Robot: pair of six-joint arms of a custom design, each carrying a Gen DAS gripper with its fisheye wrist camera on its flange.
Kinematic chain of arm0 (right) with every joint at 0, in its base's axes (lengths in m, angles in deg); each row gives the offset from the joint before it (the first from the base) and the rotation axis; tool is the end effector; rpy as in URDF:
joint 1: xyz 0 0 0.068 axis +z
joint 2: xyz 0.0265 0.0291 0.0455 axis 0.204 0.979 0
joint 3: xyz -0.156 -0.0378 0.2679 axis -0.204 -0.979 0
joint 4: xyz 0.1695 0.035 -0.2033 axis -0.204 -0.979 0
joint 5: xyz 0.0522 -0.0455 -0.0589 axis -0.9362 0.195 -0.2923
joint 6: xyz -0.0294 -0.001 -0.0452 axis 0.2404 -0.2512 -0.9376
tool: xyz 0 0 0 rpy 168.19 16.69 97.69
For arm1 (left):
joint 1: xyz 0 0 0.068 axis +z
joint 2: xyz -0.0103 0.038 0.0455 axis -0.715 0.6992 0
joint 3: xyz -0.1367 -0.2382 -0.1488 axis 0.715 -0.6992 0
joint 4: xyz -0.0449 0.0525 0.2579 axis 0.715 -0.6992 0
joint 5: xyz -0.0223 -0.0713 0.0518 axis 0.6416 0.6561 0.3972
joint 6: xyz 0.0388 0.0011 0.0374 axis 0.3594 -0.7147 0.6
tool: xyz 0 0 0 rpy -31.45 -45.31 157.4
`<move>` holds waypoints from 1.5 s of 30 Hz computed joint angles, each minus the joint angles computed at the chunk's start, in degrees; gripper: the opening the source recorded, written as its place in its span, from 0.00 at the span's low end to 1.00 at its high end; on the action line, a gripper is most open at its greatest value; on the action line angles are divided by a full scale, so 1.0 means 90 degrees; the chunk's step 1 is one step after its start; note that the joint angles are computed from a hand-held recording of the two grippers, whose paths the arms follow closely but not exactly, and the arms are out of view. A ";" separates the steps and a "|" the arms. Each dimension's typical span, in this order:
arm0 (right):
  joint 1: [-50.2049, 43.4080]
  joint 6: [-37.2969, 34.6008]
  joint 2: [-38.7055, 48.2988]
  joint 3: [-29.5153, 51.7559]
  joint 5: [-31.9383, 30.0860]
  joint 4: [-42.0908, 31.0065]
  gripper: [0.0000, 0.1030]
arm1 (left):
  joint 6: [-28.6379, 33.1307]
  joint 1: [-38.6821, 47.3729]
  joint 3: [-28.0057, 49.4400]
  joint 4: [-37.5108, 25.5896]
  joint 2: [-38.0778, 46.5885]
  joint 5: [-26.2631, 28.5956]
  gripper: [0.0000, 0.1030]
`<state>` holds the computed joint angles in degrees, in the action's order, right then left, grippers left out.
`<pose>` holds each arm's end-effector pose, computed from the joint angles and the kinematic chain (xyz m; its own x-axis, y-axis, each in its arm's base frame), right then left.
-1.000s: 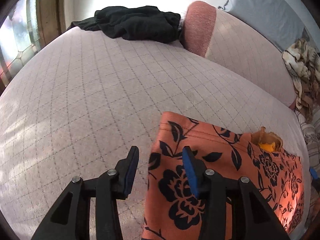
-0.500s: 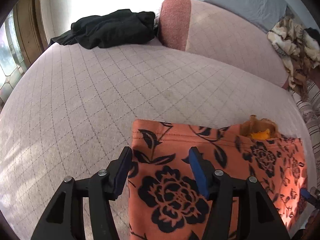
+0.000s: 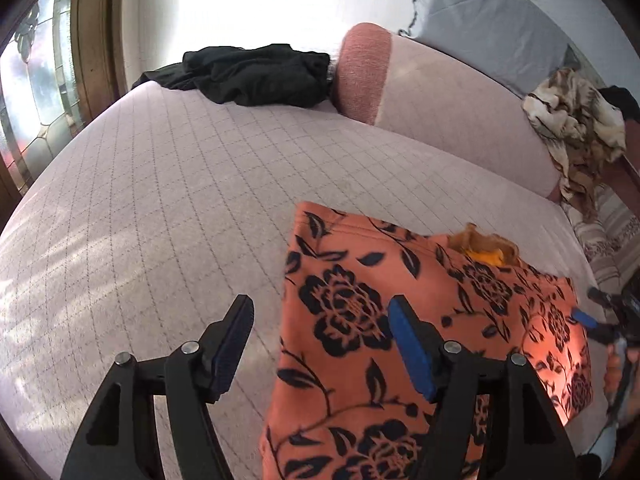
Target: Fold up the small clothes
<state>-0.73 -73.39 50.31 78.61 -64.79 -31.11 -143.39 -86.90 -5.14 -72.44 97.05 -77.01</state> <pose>0.3899 -0.0572 0.2002 -0.9339 0.1402 -0.3289 -0.1665 0.6434 0.7472 0.1662 -0.1237 0.2427 -0.7125 -0.3485 -0.6090 -0.3130 0.9347 -0.1687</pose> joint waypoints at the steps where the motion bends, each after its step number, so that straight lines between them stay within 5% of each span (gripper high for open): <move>1: -0.0024 0.0446 0.0228 0.0186 0.0466 0.0416 0.75 | -0.0108 -0.0238 -0.0021 0.0021 0.0082 0.0054 0.69; 5: -0.0654 0.2593 0.0180 -0.0173 0.0807 0.1897 0.74 | -0.0854 -0.1093 -0.0150 -0.0030 0.0388 -0.0081 0.69; 13: -0.2184 0.0292 -0.2853 -0.3083 -0.0372 0.0535 0.77 | -0.1967 -0.1773 -0.0196 -0.0346 0.0369 -0.0439 0.69; 17: -0.2616 -0.0122 -0.2963 -0.4274 -0.0400 0.0153 0.80 | -0.2408 -0.2163 0.0039 -0.0669 0.0478 -0.0665 0.69; 22: -0.2100 0.2461 -0.2785 -0.4921 -0.0388 0.2633 0.78 | -0.2842 -0.2524 0.0309 -0.1008 0.0648 -0.0802 0.69; 23: -0.1971 0.2731 -0.2778 -0.4883 -0.0220 0.2949 0.69 | -0.2902 -0.2561 0.0333 -0.0986 0.0716 -0.0796 0.69; 24: -0.1815 0.2909 -0.2698 -0.4808 0.0057 0.3133 0.36 | -0.2915 -0.2566 0.0359 -0.0961 0.0789 -0.0752 0.69; 25: -0.1704 0.2982 -0.2466 -0.4687 0.0223 0.3139 0.17 | -0.2880 -0.2549 0.0388 -0.0919 0.0868 -0.0685 0.69; 27: -0.1664 0.2953 -0.2283 -0.4559 0.0367 0.3123 0.10 | -0.2829 -0.2591 0.0469 -0.0900 0.0983 -0.0677 0.69; 29: -0.1625 0.2618 -0.3104 -0.4658 0.0658 0.2967 0.09 | -0.2846 -0.2706 0.0566 -0.0999 0.1028 -0.0888 0.69; 33: -0.1555 0.1456 -0.3105 -0.4483 0.1245 0.2213 0.16 | -0.2357 -0.2461 0.0597 -0.0540 0.1254 -0.0849 0.69; 35: -0.2021 0.1081 -0.2524 -0.4382 0.0626 0.1952 0.18 | -0.2018 -0.2173 0.0550 -0.0214 0.1530 -0.0547 0.69; 37: -0.2503 0.0561 -0.2651 -0.4150 0.0586 0.1320 0.31 | -0.1836 -0.1954 0.0441 0.0063 0.1839 -0.0364 0.69; 39: -0.2967 0.0057 -0.2876 -0.3877 0.0528 0.0842 0.64 | -0.1722 -0.1939 0.0408 0.0182 0.2120 -0.0411 0.71; 45: -0.2183 -0.0589 -0.1497 -0.1793 0.0048 0.0143 0.66 | -0.1594 -0.2127 0.0663 -0.0038 0.2533 -0.0737 0.77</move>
